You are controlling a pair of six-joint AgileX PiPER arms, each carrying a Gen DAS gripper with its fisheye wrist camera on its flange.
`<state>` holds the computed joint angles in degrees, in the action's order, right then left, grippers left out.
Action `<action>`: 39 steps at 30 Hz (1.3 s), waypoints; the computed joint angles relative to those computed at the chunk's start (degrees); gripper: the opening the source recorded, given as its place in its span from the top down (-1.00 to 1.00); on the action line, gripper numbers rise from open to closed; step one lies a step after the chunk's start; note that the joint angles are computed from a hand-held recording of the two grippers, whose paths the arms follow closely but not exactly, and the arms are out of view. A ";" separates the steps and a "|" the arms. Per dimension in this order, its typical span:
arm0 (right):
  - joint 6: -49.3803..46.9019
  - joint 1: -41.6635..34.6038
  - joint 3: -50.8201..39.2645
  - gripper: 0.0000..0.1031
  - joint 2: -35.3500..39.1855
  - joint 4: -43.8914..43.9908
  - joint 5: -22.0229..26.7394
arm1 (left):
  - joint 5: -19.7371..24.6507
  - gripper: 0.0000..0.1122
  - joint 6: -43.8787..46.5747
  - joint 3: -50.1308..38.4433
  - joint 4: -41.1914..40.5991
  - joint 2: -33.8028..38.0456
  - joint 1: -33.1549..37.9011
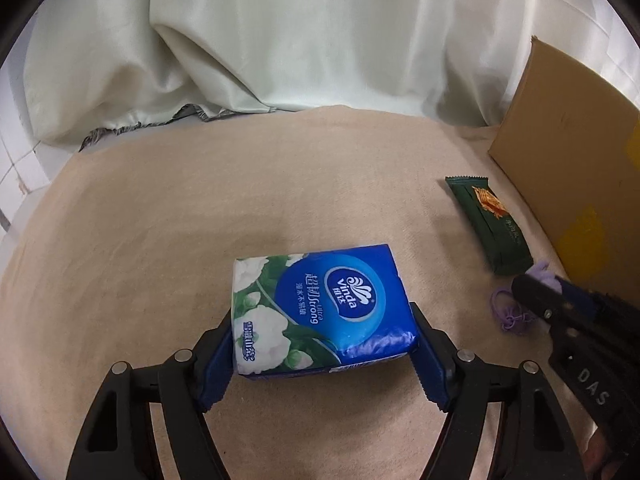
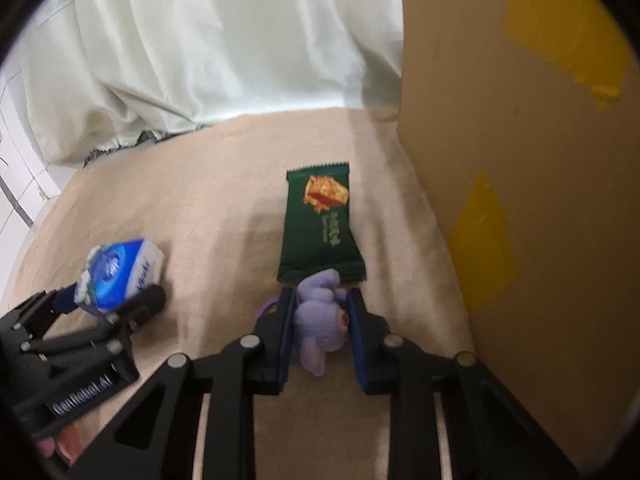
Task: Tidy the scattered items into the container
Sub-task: 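Grasp the purple plush toy with the right gripper while the left holds the tissue pack, then lift the tissue pack and plush toy and carry both over the box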
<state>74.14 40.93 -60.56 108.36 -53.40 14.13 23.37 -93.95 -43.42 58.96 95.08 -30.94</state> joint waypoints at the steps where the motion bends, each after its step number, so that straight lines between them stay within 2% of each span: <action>1: 2.39 0.57 0.20 0.43 -0.62 -2.77 0.49 | 0.06 -0.36 -0.64 0.44 0.58 -1.08 0.07; 4: 5.17 1.53 0.53 0.43 -2.36 -6.56 0.48 | 4.13 -0.36 -2.21 0.70 2.84 -4.75 -1.24; 10: -0.73 2.56 -1.53 0.43 -4.55 -1.26 -0.38 | 11.90 -0.36 -0.31 0.86 2.84 -12.11 -3.36; 16: -6.48 4.25 -4.86 0.43 -4.37 3.80 -0.03 | 14.63 -0.36 1.35 2.47 1.62 -17.92 -2.73; 22: -5.97 5.85 -6.85 0.43 -4.47 2.01 1.03 | 16.64 -0.36 3.49 3.37 0.06 -22.62 -1.44; 30: -14.09 7.06 -9.79 0.43 -3.75 9.02 2.55 | 18.81 -0.36 3.01 3.62 -0.18 -23.95 -2.81; 35: -12.93 6.59 -8.53 0.43 -7.28 6.70 2.76 | 25.26 -0.36 2.44 0.32 0.41 -24.10 -8.40; 39: -16.33 4.55 -7.48 0.43 -11.28 8.68 2.56 | 28.99 -0.36 3.30 -3.85 0.07 -22.53 -11.78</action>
<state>57.82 45.49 -68.04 97.08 -44.72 16.70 52.36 -90.65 -47.27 59.03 72.56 -42.72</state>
